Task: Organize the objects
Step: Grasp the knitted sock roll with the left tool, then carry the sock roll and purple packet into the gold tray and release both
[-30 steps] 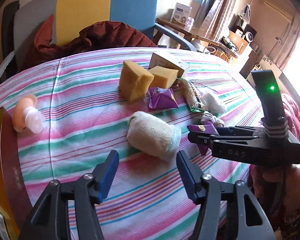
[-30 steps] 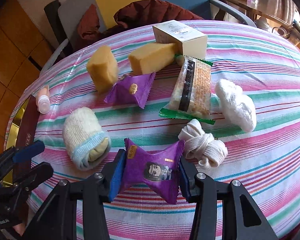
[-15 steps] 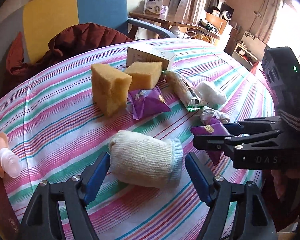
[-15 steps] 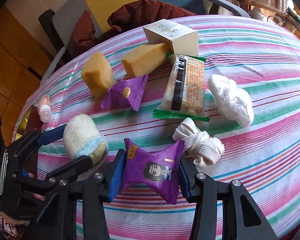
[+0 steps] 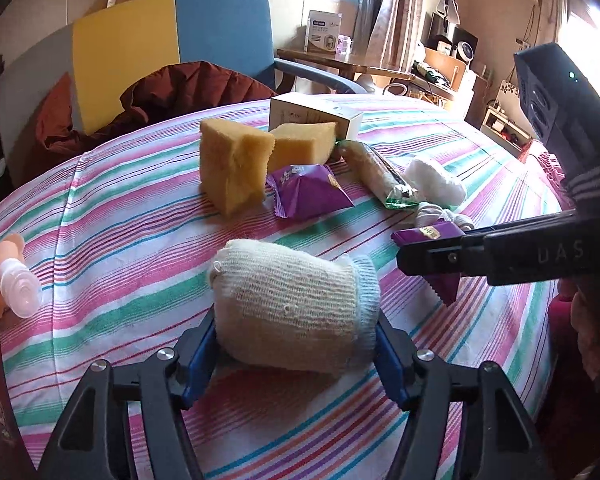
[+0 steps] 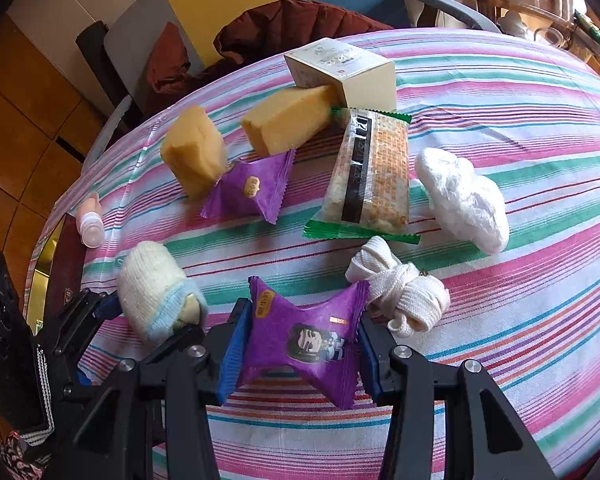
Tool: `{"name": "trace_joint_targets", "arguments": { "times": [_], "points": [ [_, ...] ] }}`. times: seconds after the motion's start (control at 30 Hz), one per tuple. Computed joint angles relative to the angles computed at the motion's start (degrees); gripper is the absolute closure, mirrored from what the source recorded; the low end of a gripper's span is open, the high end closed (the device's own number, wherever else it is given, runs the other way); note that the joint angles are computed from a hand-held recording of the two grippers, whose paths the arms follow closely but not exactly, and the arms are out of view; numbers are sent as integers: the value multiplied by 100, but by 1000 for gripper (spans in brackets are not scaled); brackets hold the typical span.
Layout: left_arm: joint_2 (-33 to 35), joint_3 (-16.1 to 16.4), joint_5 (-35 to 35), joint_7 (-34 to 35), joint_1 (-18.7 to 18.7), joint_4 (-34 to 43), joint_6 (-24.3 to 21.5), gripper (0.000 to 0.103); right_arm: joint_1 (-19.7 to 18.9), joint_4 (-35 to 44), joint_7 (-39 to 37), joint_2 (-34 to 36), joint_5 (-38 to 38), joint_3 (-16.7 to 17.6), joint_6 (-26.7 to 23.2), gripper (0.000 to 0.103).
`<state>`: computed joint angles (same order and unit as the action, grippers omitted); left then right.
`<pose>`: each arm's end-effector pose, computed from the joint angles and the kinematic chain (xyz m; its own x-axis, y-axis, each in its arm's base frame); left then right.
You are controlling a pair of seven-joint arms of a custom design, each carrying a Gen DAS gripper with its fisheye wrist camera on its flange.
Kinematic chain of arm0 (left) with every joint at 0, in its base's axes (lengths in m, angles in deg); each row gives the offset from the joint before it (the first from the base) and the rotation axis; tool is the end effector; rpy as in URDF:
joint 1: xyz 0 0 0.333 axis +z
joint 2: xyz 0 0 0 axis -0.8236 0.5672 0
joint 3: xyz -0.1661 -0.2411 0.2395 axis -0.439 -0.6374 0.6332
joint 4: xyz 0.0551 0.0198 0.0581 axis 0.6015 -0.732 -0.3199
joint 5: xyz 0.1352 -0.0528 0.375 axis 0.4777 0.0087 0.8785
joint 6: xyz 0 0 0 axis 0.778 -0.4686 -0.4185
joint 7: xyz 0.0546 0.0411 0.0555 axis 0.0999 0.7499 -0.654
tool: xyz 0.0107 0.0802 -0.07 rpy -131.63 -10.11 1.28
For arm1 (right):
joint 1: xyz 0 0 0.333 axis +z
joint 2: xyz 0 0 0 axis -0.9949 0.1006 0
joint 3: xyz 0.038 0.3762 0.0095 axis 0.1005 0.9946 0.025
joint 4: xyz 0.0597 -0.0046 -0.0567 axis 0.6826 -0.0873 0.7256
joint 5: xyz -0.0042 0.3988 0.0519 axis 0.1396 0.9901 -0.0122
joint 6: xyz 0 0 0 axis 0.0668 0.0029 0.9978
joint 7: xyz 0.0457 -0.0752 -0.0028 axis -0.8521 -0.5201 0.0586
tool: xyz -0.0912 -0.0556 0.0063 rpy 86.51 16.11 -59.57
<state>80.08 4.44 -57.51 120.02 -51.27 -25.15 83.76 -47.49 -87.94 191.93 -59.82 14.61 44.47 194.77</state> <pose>0.7258 -0.1567 0.4089 -0.8555 -0.5099 0.0904 -0.4400 0.6236 -0.6461 0.6205 0.4401 0.4393 -0.4866 -0.8112 -0.3244 -0.7080 0.5837 -0.3976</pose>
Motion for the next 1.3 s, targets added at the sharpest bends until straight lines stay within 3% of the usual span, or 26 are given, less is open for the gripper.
{"name": "trace_joint_targets", "arguments": {
  "times": [0.3,0.53,0.67,0.8,1.0,1.3],
  "points": [
    [-279,-35,-534,186,240,-443,244,35,-21,168,-213,143,111,20,145,54],
    [-624,109,-1113,495,482,-712,-405,35,37,276,-277,212,134,-37,63,54],
    [-913,256,-1600,936,592,-864,-696,35,4,120,-211,192,163,-40,558,54],
    [-1055,497,-2014,991,625,-746,-972,35,4,240,-457,266,261,-20,553,54],
    [-928,784,-2134,425,646,-331,-935,35,100,287,-509,297,223,-129,635,54],
    [-289,871,-1388,-1079,840,465,-678,35,176,229,-372,274,102,-242,856,54]
  ]
}}
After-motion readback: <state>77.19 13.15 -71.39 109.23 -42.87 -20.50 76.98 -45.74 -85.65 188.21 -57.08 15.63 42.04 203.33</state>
